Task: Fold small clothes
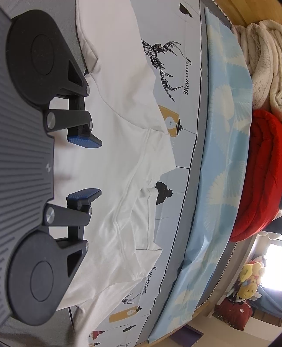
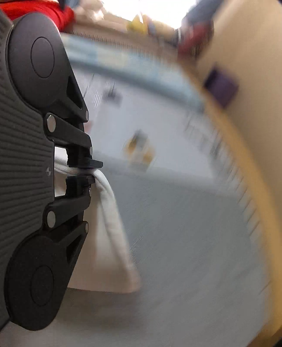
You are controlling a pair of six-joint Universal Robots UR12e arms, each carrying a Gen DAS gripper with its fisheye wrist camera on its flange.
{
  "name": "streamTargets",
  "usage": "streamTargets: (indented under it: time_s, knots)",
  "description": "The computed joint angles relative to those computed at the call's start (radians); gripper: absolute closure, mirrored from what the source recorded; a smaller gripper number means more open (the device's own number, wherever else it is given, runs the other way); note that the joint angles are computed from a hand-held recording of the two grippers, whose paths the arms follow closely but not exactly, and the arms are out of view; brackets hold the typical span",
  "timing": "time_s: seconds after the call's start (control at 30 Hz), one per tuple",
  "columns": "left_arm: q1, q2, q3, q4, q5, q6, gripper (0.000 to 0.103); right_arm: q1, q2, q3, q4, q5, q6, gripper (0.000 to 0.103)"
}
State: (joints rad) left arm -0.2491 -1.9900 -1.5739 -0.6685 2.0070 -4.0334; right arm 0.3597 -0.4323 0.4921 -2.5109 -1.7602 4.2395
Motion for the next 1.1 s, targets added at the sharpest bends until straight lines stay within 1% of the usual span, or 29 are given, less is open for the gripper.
streamTargets:
  time_s: [0.03,0.1,0.13,0.17,0.2,0.23,0.27,0.3,0.37,0.4,0.43,0.5,0.6,0.67,0.7,0.73,0.77,0.8,0.83,0.87,0.9,0.93,0.97,1.0,1.03,1.07,1.1]
  knots:
    - [0.000,0.000,0.000,0.001,-0.001,-0.001,0.057,0.004,0.011,-0.008,-0.105,-0.012,-0.065,0.098]
    - [0.000,-0.001,0.000,0.005,-0.005,0.006,0.057,0.021,0.057,-0.073,-0.314,-0.072,-0.258,0.098]
    - [0.000,-0.002,0.000,0.006,-0.008,0.010,0.057,0.027,0.084,-0.112,-0.381,-0.100,-0.343,0.098]
    - [-0.001,-0.002,0.000,0.008,-0.011,0.014,0.057,0.029,0.102,-0.141,-0.407,-0.109,-0.390,0.098]
    - [-0.001,-0.003,0.000,0.009,-0.015,0.018,0.057,0.028,0.106,-0.144,-0.390,-0.111,-0.396,0.098]
    - [-0.001,-0.003,0.000,0.009,-0.018,0.021,0.057,0.026,0.104,-0.142,-0.332,-0.121,-0.372,0.098]
    - [-0.001,-0.004,0.000,0.010,-0.021,0.024,0.057,0.024,0.103,-0.148,-0.232,-0.130,-0.323,0.098]
    - [-0.001,-0.005,0.000,0.011,-0.024,0.025,0.057,0.020,0.101,-0.145,-0.154,-0.130,-0.275,0.098]
    - [0.000,-0.005,-0.001,0.013,-0.029,0.026,0.057,0.015,0.111,-0.166,-0.013,-0.141,-0.211,0.098]
    - [0.000,-0.005,-0.001,0.013,-0.030,0.027,0.057,0.010,0.113,-0.167,0.038,-0.123,-0.175,0.098]
    - [0.000,-0.006,0.000,0.011,-0.029,0.029,0.057,0.007,0.112,-0.161,0.061,-0.112,-0.145,0.098]
    - [0.001,-0.006,0.000,0.007,-0.030,0.028,0.057,0.006,0.109,-0.145,0.068,-0.117,-0.130,0.099]
    - [0.002,-0.007,0.000,0.008,-0.035,0.026,0.057,0.002,0.119,-0.151,0.013,-0.105,-0.160,0.099]
    - [0.003,-0.007,0.001,0.011,-0.040,0.029,0.057,0.006,0.097,-0.096,-0.111,-0.148,-0.159,0.100]
    - [0.004,-0.007,0.000,0.013,-0.042,0.030,0.057,0.006,0.095,-0.091,-0.135,-0.167,-0.143,0.100]
    - [0.004,-0.006,-0.001,0.016,-0.043,0.031,0.057,0.004,0.081,-0.069,-0.117,-0.172,-0.131,0.099]
    - [0.005,-0.006,-0.002,0.017,-0.045,0.032,0.057,0.003,0.079,-0.075,-0.057,-0.177,-0.119,0.099]
    - [0.005,-0.006,-0.003,0.018,-0.048,0.033,0.057,0.003,0.086,-0.103,0.045,-0.182,-0.097,0.098]
    - [0.006,-0.005,-0.004,0.019,-0.051,0.036,0.057,0.001,0.091,-0.123,0.130,-0.169,-0.086,0.096]
    - [0.007,-0.004,-0.005,0.020,-0.054,0.040,0.057,-0.001,0.091,-0.122,0.174,-0.146,-0.080,0.097]
    - [0.007,-0.004,-0.006,0.021,-0.056,0.042,0.057,0.002,0.089,-0.118,0.176,-0.159,-0.080,0.097]
    - [0.008,-0.003,-0.007,0.024,-0.058,0.044,0.057,0.005,0.094,-0.127,0.171,-0.172,-0.111,0.094]
    - [0.008,-0.002,-0.009,0.027,-0.059,0.046,0.057,0.006,0.100,-0.140,0.173,-0.170,-0.135,0.099]
    - [0.009,0.000,-0.011,0.028,-0.060,0.046,0.057,0.008,0.092,-0.121,0.134,-0.179,-0.141,0.099]
    - [0.010,0.002,-0.013,0.028,-0.059,0.044,0.057,0.011,0.088,-0.108,0.094,-0.214,-0.134,0.100]
    - [0.011,0.005,-0.016,0.029,-0.058,0.040,0.057,0.013,0.083,-0.099,0.084,-0.249,-0.112,0.100]
    - [0.013,0.008,-0.020,0.032,-0.060,0.039,0.057,0.012,0.080,-0.099,0.116,-0.274,-0.068,0.100]
